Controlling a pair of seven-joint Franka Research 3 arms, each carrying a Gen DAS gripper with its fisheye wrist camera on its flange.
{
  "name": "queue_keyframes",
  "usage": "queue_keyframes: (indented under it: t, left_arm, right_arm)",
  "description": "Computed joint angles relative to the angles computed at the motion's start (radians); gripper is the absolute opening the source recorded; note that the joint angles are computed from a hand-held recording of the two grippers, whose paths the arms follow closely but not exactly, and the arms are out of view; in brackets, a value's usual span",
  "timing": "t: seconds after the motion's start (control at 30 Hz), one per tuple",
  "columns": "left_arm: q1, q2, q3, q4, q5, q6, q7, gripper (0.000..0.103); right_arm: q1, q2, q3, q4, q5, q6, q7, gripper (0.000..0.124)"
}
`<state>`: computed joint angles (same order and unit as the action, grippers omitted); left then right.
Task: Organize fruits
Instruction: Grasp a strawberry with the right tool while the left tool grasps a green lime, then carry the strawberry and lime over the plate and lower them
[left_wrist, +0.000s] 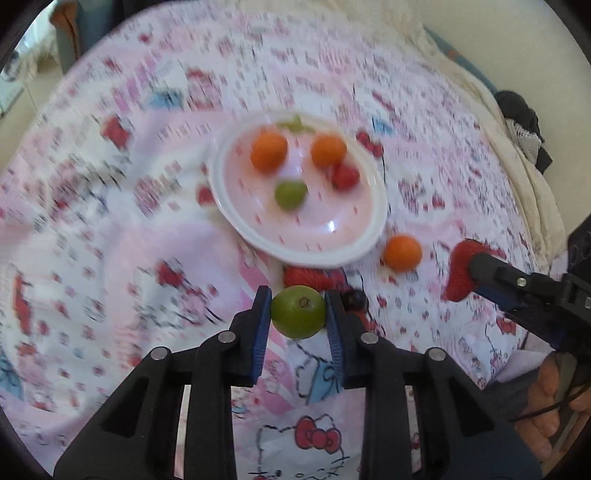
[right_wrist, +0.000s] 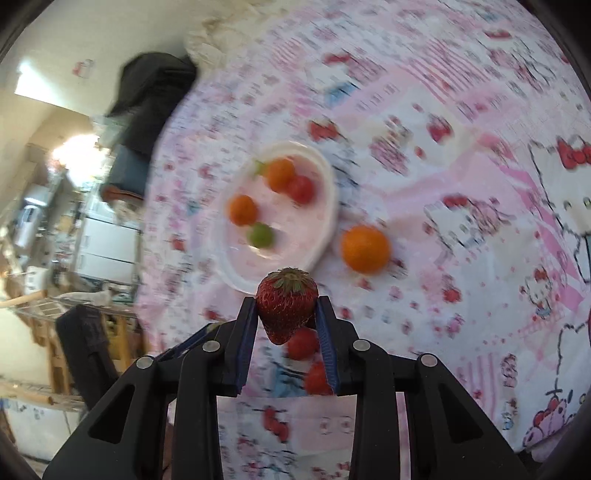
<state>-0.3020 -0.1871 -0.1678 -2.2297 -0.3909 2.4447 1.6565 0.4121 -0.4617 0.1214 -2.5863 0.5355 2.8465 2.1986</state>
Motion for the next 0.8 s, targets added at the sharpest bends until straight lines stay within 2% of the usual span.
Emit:
queue_keyframes:
  t: [0.13,0.2,0.33,0.6,0.8]
  left_arm:
    - [0.009,-0.025,0.010,0.008,0.010,0.049,-0.001,0.025]
    - [0.012,-0.028,0.010,0.019,0.038,0.067,0.003,0.025]
    - [0.021,-0.009,0.020,0.075,0.066,0.053,0.012,0.025]
    - [0.057,0.081,-0.003,0.194,0.172,0.046,-0.019,0.025]
    - [0.083,0.176,-0.022,0.289,0.231,0.045,-0.052,0.025]
  right_arm:
    - [-0.024,-0.008,0.026,0.031,-0.052,0.030,0.003,0.034]
    - [-0.059,0.001,0.050,0.062,-0.104,0.010,0.025,0.034]
    - [-0.059,0.045,0.029,0.116,-0.130,0.003,0.001,0.034]
    - [-0.022,0.153,-0.040,0.195,-0.065,0.041,-0.136,0.034]
    - [-0.033,0.240,-0.066,0.247,-0.003,0.008,-0.255,0.034]
